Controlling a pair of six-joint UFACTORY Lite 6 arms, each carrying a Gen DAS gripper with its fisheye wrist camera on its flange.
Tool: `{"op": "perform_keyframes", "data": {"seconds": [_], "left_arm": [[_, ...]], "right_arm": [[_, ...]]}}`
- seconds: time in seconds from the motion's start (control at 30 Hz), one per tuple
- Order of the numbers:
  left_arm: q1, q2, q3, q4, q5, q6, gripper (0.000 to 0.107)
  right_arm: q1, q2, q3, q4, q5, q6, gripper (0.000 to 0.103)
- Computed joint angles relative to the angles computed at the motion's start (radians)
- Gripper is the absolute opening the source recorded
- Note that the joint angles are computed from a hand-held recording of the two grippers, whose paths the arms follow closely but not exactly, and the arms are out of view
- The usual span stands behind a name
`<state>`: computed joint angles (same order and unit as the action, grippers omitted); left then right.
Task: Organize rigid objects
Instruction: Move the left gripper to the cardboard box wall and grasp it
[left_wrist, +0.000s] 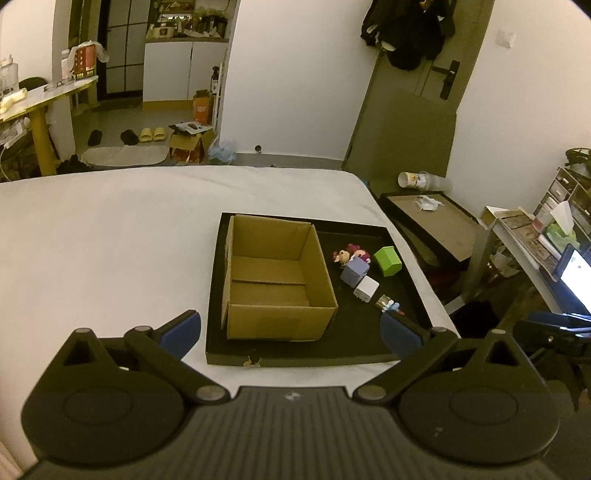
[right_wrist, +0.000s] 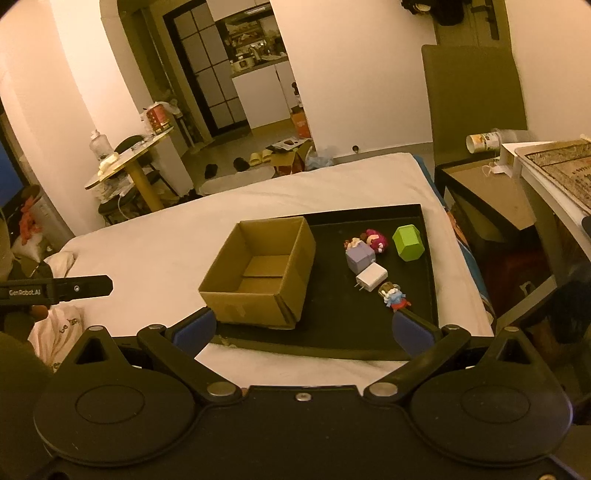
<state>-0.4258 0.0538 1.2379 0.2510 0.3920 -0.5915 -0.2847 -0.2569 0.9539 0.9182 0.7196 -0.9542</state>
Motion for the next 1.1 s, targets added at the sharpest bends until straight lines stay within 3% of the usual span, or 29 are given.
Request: {"op": "perform_keyframes", "data": {"seconds": [1.1], "left_arm": [[0.105,0.351,0.273,-0.128,0.031,0.153,0.102]], "right_arm": [[0.059,0.344,0.186,-0.011,-0.127,-0.021,0.103]]}}
